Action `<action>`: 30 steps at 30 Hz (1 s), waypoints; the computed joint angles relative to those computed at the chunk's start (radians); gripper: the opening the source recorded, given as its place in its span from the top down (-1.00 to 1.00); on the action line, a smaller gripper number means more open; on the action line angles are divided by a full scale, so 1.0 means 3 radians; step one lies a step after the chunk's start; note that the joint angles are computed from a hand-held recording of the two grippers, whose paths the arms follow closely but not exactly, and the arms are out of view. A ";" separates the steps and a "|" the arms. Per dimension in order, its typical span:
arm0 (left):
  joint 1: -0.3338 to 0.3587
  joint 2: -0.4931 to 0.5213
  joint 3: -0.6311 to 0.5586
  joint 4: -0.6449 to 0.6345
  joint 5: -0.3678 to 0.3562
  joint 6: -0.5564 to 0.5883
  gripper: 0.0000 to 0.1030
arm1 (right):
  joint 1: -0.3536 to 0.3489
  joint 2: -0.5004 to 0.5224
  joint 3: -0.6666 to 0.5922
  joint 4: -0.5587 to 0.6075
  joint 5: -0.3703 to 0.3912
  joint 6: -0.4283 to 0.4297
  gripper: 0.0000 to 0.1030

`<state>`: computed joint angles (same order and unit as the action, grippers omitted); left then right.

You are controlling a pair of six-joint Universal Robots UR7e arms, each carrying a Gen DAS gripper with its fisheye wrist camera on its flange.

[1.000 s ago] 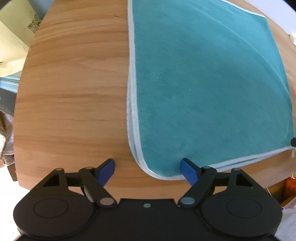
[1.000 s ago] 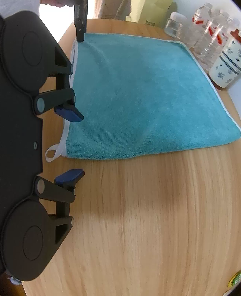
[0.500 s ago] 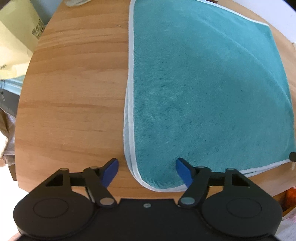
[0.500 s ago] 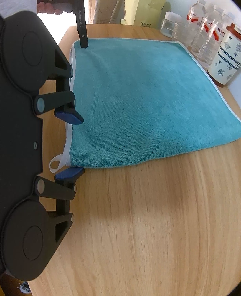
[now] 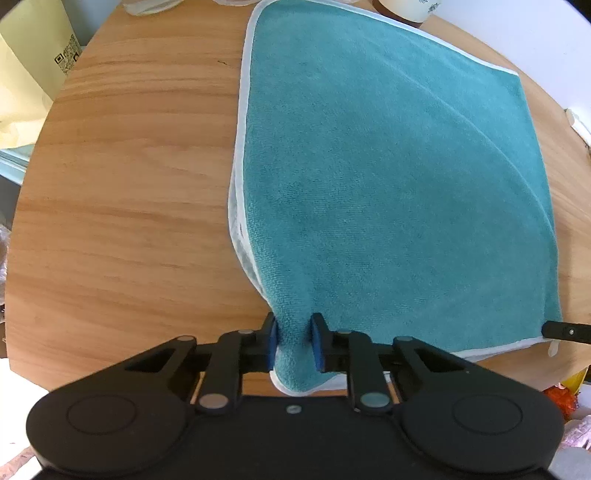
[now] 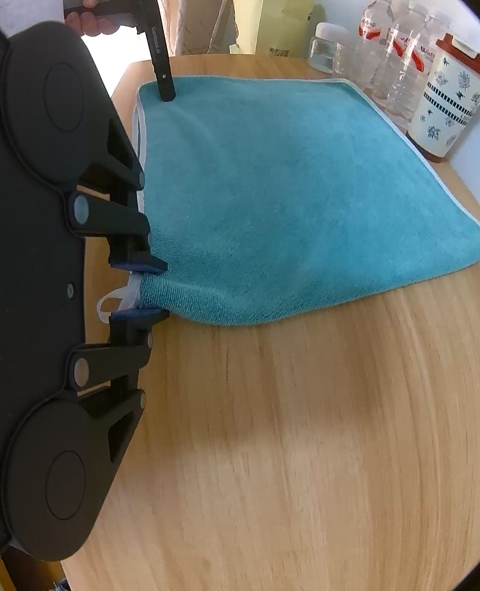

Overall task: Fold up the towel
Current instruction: 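Close the right tool on the looped corner while the left tool grips the other corner, then lift the gripped corners slightly with both tools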

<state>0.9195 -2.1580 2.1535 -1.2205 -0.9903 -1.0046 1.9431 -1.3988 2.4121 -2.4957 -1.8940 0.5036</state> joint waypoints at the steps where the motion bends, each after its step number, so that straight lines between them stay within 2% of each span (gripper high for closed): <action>1: 0.0037 -0.0004 0.0002 -0.0013 0.0004 0.0028 0.66 | 0.0001 0.0000 -0.0001 -0.0011 0.0007 -0.0004 0.68; 4: 0.0045 -0.0018 -0.0006 0.0005 -0.0021 0.0034 0.67 | 0.0011 0.0004 -0.0007 -0.0058 0.0027 -0.0052 0.74; 6: -0.0048 0.0002 0.0018 0.0044 -0.0031 -0.0032 0.67 | 0.0010 -0.0004 -0.0012 -0.0066 0.0040 -0.0115 0.77; 9: -0.0024 0.0111 0.0030 -0.0063 -0.0036 -0.0014 0.68 | 0.0008 -0.0023 -0.0033 0.0042 0.0030 -0.0209 0.80; 13: -0.0060 0.0167 0.0026 0.0005 -0.0033 0.0032 0.69 | -0.0007 -0.0050 -0.0012 0.0078 0.0056 -0.0154 0.83; 17: -0.0027 0.0165 0.0002 0.0028 -0.0197 0.0121 0.69 | 0.0019 -0.0096 -0.0060 0.0257 0.0079 -0.0192 0.83; 21: -0.0136 0.0181 -0.0051 0.0294 -0.0231 0.0093 0.70 | 0.0008 -0.0212 -0.0064 0.0419 0.0122 -0.0119 0.83; 24: -0.0265 0.0203 -0.0076 0.0443 -0.0174 0.0101 0.70 | 0.0098 -0.0246 -0.0106 0.0564 0.0105 -0.0077 0.83; 30: -0.0307 0.0152 -0.0120 0.0443 -0.0127 0.0198 0.75 | 0.0279 -0.0192 -0.0238 0.0539 0.0086 -0.0134 0.83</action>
